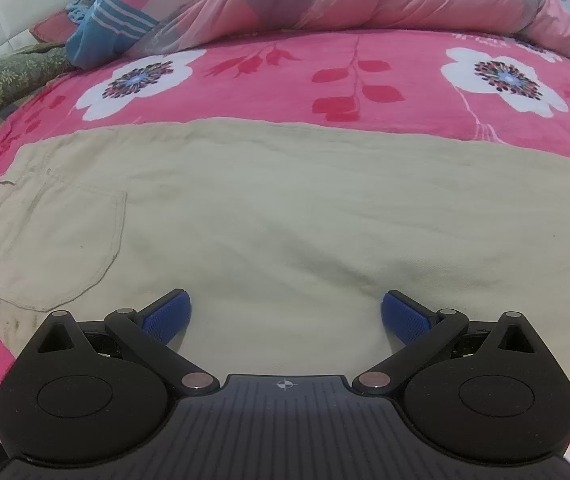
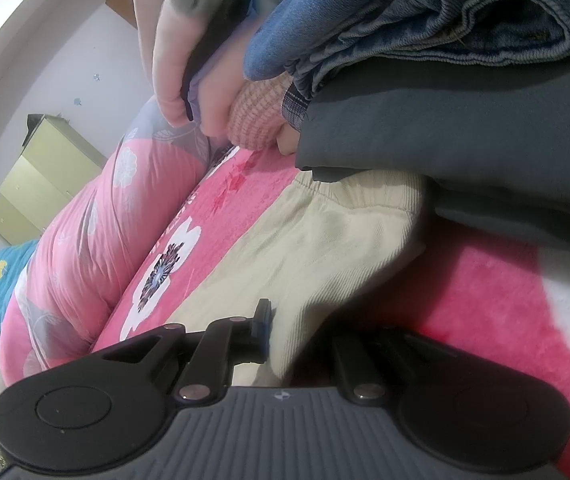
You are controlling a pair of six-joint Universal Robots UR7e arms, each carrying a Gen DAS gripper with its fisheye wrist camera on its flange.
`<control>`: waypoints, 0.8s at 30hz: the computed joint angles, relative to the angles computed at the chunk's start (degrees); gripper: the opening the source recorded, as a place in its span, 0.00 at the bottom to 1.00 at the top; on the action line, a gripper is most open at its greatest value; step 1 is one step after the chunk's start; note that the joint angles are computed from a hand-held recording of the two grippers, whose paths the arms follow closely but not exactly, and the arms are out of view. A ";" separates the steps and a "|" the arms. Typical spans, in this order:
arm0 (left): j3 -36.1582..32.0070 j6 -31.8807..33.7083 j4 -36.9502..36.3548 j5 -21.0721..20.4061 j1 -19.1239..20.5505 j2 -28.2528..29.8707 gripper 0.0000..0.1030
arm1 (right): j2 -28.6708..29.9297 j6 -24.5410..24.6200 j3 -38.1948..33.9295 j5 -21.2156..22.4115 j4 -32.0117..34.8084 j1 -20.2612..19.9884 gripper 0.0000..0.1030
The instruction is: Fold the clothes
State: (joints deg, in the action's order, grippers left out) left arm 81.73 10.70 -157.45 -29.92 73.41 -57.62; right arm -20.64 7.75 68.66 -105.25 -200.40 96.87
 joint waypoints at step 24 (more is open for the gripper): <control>0.67 1.01 -1.29 -1.60 0.36 -0.56 1.00 | 0.13 -0.34 -0.22 0.05 -0.20 -0.07 0.08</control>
State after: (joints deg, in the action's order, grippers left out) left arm 82.40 11.70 -158.74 -31.52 73.78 -58.17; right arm -20.51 7.42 68.44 -105.20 -200.60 96.80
